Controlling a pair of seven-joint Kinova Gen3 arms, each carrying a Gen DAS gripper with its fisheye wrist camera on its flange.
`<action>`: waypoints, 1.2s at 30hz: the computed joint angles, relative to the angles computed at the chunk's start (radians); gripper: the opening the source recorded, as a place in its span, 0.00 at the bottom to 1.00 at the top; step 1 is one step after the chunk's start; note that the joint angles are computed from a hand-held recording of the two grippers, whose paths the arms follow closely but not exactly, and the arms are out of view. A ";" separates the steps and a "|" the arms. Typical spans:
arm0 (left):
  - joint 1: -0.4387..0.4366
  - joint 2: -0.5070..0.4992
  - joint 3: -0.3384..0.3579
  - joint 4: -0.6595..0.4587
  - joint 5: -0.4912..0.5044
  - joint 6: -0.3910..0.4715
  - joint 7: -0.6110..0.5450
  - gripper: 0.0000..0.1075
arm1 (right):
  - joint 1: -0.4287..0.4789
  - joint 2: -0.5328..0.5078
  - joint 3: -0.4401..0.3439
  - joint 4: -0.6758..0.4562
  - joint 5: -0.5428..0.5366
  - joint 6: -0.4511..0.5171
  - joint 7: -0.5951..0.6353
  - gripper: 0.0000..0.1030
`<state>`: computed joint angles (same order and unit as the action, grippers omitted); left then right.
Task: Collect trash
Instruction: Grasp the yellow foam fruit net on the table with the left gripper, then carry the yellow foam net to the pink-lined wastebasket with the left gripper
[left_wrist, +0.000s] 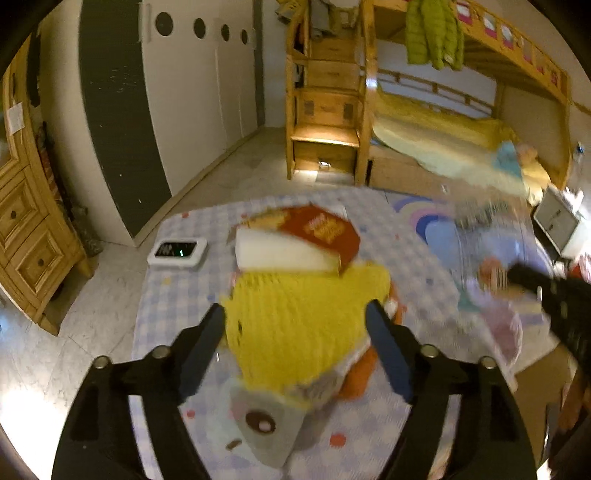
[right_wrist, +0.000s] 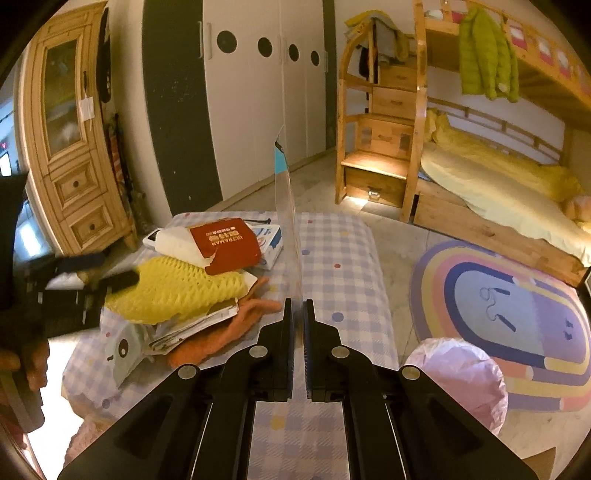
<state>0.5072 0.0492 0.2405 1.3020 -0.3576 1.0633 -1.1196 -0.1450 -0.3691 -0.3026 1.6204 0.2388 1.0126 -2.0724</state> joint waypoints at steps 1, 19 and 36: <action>-0.003 -0.013 -0.002 0.026 0.009 -0.005 -0.005 0.72 | -0.001 -0.001 0.002 0.002 -0.004 0.000 -0.001 0.04; -0.140 -0.018 -0.024 0.032 0.242 -0.007 -0.043 0.65 | 0.001 -0.029 -0.055 0.006 0.005 0.055 -0.019 0.06; -0.129 -0.042 -0.034 -0.013 0.295 -0.022 -0.190 0.02 | 0.016 -0.075 -0.077 0.007 0.009 0.077 -0.042 0.06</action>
<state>0.3783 0.0073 0.2067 1.2887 -0.0627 1.0411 -1.3093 -0.1286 -0.4437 -0.3800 1.6275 0.2478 1.0892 -2.1143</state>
